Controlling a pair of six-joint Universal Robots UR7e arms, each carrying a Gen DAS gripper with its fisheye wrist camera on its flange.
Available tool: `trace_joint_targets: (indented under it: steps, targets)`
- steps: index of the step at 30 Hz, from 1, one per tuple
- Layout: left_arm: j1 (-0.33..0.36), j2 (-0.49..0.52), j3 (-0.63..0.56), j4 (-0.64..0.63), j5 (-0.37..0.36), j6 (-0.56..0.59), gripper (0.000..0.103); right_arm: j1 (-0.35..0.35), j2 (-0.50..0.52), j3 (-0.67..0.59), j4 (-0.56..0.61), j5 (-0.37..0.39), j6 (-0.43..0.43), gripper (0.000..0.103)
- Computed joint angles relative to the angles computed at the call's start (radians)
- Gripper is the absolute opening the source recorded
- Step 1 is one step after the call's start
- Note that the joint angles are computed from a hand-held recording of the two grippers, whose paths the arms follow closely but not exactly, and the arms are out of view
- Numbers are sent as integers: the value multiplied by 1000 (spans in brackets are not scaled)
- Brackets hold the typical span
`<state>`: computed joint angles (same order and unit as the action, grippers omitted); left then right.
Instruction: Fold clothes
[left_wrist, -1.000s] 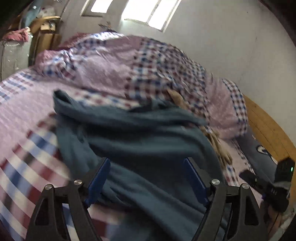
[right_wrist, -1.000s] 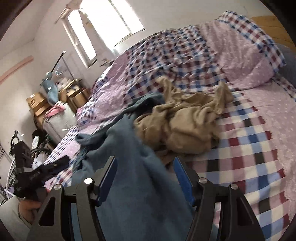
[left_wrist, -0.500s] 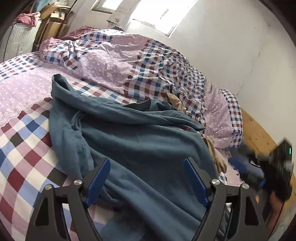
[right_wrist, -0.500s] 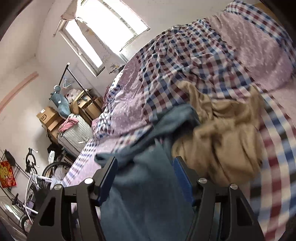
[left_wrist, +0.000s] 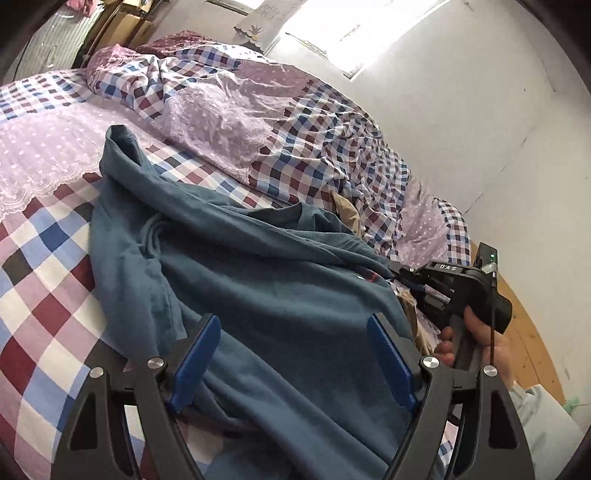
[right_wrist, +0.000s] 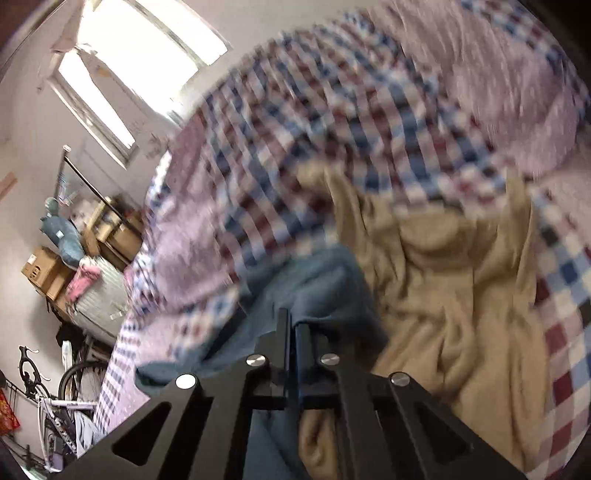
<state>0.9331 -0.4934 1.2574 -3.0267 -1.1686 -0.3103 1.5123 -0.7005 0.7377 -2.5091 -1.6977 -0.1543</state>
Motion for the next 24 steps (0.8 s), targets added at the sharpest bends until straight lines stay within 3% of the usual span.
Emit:
trace_joint_targets:
  steps: [5,10,19,24]
  targets:
    - [16,-13,10,-17,-14,-47,85,25,-77,85,-234,12,-30,0]
    - [19,-17,11,-25,-20,-55,85,61,-127,110,-274,4,-72,0]
    - [15,-19,11,-17,-43,-51,85,234,-55,25,-42,99,-253,0]
    - [15,-25,15,-16,-78,-48,85,359,23,-36,252,182,-461,0]
